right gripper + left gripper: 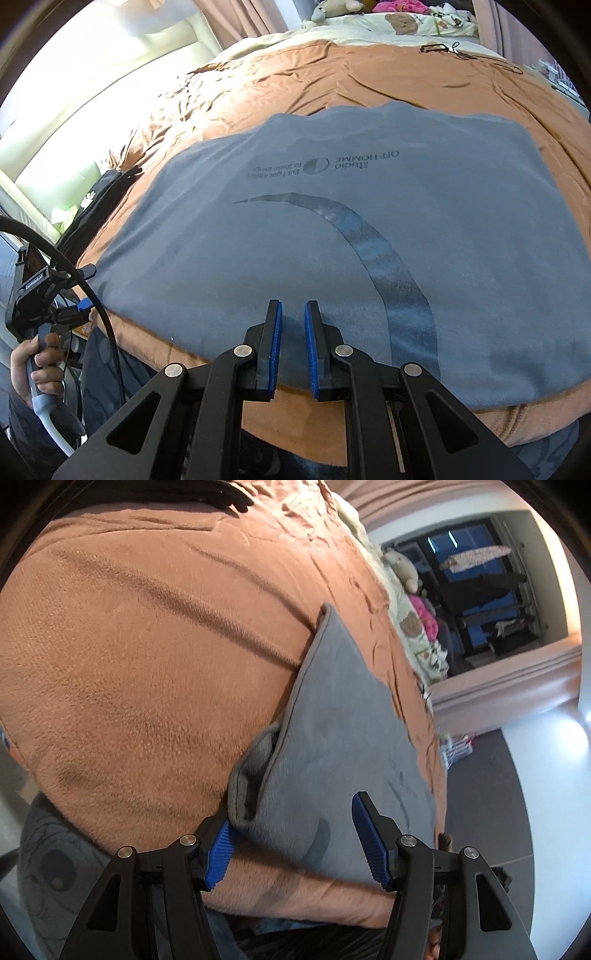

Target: Fold small clothes

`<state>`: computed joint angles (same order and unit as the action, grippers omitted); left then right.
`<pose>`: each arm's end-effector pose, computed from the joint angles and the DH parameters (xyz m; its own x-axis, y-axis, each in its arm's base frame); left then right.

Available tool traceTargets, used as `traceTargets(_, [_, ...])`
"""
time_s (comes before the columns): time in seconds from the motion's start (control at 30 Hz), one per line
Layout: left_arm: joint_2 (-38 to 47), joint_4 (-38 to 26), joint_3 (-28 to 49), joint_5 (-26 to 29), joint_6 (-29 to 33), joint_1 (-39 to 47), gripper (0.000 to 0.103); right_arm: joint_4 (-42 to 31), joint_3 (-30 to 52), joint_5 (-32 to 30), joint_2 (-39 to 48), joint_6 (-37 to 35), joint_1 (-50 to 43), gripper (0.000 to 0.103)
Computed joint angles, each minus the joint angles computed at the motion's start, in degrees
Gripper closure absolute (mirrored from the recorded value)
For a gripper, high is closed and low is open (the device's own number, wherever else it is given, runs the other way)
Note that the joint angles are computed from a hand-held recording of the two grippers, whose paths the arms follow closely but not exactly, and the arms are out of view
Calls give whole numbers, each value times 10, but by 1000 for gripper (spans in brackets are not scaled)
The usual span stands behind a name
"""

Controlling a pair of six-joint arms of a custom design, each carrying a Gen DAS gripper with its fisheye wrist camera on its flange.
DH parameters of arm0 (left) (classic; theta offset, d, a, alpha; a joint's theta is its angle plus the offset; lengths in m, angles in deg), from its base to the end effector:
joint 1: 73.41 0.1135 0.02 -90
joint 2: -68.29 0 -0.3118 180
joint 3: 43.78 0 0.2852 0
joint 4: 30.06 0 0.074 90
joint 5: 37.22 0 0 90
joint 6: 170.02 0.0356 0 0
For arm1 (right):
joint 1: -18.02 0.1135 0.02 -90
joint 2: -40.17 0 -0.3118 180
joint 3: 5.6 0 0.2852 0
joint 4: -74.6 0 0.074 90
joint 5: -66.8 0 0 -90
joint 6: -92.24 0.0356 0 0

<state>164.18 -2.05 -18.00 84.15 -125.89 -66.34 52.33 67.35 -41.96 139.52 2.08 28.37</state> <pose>0.2270 0.0095 0.0855 -0.6630 -0.6998 -0.2661 -0.2838 0.5639 -0.7756 0.3887 0.0826 0.2135 -0.7376 -0.1374 -0.6611 -0.3811 0.8929 0.2397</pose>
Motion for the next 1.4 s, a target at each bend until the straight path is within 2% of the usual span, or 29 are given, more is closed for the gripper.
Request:
traceTargets(0.07, [-4,16,-7,-6,-3,0,43,19,-6,12,0,8,9,93])
traceTargets(0.13, [-11,25,-13,-14,-3,-8,50,36,-17,21,-4,7,19,93])
traceTargets(0.2, [-5,28,-13,-15,-3,-20,52,38,-19,15,-2,-2,26,93])
traceTargets(0.27, [7,15,-2,-24,1,-35,63,30,-11,24,10,-9,34,93])
traceTargets(0.33, [13,9,3,-39,5,-39,80,22,-3,35,24,-11,41,93])
traceTargets(0.43, [25,16,3,-34,0,-25,91,25,-6,38,26,-12,45,93])
traceTargets(0.57, [-4,-1,-2,-53,6,-33,94,11,-9,31,20,-28,46,93])
traceTargets(0.77, [-25,-13,-1,-46,-3,-28,95,-35,10,38,20,-66,57,93])
traceTargets(0.93, [-27,-30,7,-47,-2,-30,95,-52,38,29,25,-65,58,93])
traceTargets(1.17, [-9,-17,12,-46,-14,-30,95,-46,70,38,62,-48,71,93])
traceTargets(1.27, [-5,-13,11,-40,-15,-25,95,-48,73,49,70,-66,84,93])
traceTargets(1.4, [3,-6,8,-41,-23,-24,95,-91,104,14,79,-73,68,94])
